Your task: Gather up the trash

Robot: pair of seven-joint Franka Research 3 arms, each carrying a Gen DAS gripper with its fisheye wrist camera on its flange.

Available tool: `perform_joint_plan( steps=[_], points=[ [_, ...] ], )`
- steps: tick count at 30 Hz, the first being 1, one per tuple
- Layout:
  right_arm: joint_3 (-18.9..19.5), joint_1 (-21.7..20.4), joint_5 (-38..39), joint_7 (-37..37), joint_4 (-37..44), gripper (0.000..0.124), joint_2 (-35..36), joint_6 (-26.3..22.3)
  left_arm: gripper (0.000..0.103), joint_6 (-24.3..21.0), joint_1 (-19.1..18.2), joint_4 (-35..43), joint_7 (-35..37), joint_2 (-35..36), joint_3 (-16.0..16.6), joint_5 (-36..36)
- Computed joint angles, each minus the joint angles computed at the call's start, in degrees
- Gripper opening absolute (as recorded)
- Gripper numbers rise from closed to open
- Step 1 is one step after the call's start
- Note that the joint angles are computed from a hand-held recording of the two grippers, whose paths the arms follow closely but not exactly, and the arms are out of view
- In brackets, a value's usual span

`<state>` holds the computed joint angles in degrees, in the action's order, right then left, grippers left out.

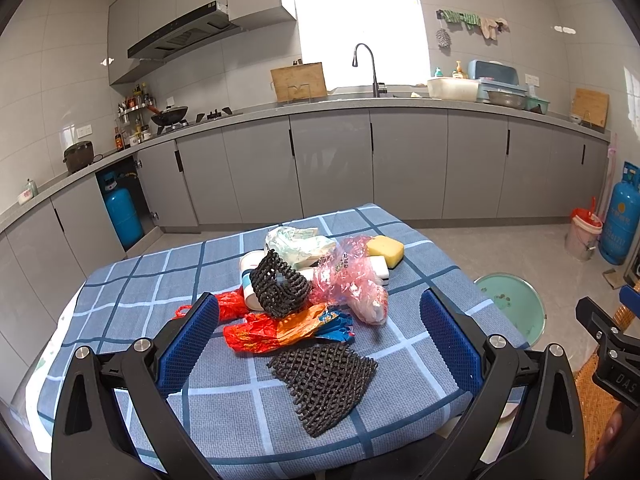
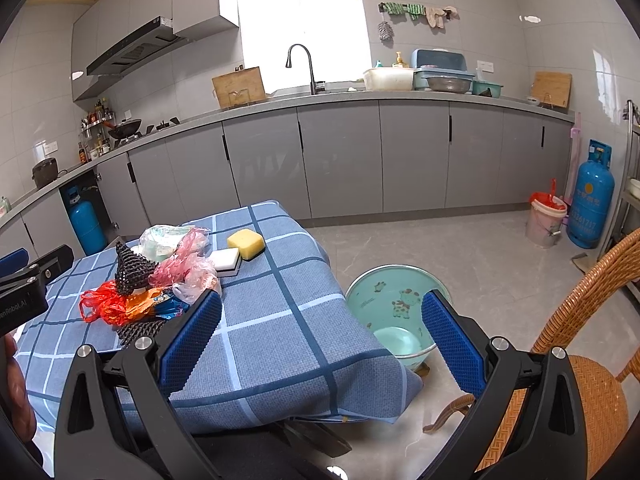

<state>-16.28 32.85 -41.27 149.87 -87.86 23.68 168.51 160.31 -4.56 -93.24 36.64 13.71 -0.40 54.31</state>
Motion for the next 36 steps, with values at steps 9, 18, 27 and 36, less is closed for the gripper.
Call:
perform_joint_plan(
  steps=[9, 18, 27, 36],
  points=[
    [0.4, 0.0, 1.3, -1.3, 0.5, 0.099, 0.6, 0.1, 0.099, 0.0, 0.0, 0.0, -0.1, 0.0, 0.0, 0.0],
    [1.1, -0.5, 5.0, -5.2, 0.5, 0.099, 1.0, 0.3, 0.099, -0.4, 0.2, 0.0, -0.7, 0.5, 0.5, 0.1],
    [2.7, -2.1, 10.9, -11.8, 6.6, 0.099, 5.9, -1.8, 0.099, -5.9, 2.7, 4.0, -1.2, 4.1, 2.2, -3.4],
    [6.9, -4.5, 22.6, -25.5, 19.9, 0.098, 15.6, -6.6, 0.099, -9.6, 5.2, 5.6, 1.6, 7.2, 2.5, -8.1]
  ],
)
